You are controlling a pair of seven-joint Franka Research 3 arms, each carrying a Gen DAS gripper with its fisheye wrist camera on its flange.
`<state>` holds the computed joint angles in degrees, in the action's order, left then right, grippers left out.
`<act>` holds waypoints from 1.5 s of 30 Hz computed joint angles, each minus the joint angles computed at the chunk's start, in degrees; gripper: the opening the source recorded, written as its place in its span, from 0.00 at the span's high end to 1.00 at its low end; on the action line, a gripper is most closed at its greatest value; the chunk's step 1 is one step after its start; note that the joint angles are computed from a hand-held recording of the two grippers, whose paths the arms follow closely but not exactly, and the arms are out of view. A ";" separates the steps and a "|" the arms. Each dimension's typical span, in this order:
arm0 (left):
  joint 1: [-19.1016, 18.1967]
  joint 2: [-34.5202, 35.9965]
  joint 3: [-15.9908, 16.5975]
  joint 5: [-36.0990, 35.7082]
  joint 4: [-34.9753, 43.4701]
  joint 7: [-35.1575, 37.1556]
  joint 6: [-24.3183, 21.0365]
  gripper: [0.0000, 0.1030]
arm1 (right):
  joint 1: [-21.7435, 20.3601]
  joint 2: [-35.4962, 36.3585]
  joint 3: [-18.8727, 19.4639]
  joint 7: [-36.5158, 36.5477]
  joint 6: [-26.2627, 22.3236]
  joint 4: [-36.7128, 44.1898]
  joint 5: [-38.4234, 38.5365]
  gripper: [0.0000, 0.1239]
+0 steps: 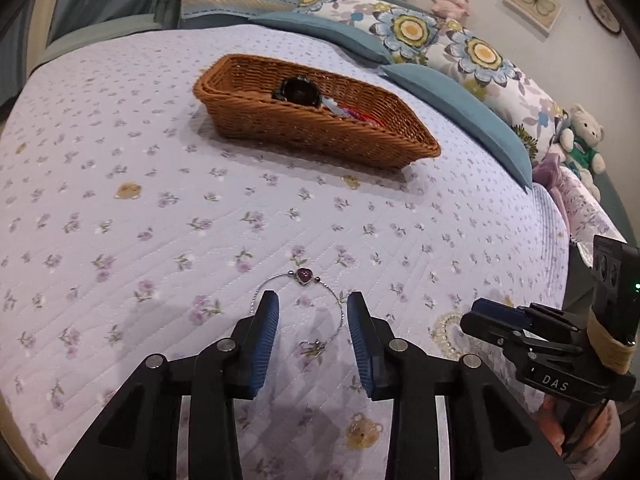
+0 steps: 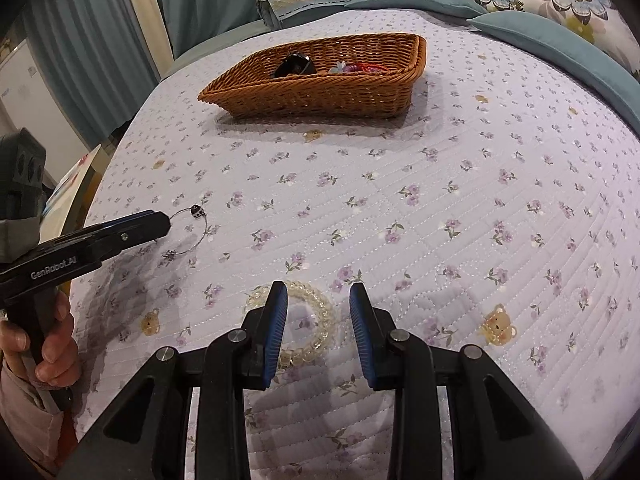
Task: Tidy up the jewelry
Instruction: 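Grasp the heart-pendant wire bracelet with the left gripper while the right grasps the clear bead bracelet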
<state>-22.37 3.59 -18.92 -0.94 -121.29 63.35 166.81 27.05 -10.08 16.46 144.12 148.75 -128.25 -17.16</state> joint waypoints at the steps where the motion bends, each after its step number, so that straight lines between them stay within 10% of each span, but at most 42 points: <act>1: -0.07 0.44 0.00 0.16 0.46 -0.07 -0.24 0.65 | -0.01 0.07 0.00 0.05 -0.11 0.07 -0.01 0.72; 9: 0.49 4.26 -1.03 -2.79 4.72 1.86 -2.68 0.69 | 0.41 0.93 -0.30 -0.99 -0.92 0.76 0.65 0.72; 24: -3.30 11.37 2.85 15.06 14.14 -11.86 -8.49 0.76 | 1.19 2.15 -0.98 -1.74 -2.54 1.85 0.69 0.72; 30: -2.83 11.71 2.40 16.62 14.36 -12.94 -8.18 0.90 | 1.50 2.19 -1.18 -2.56 -1.95 1.67 0.73 0.89; 45: -3.41 9.01 3.26 20.57 10.52 -16.58 -4.46 0.90 | 0.03 -0.09 0.47 2.00 2.60 -0.35 -5.11 0.90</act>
<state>-25.78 12.60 -15.66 19.63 -110.77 46.77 162.35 27.08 -10.18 16.92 146.13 151.36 -128.59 -22.27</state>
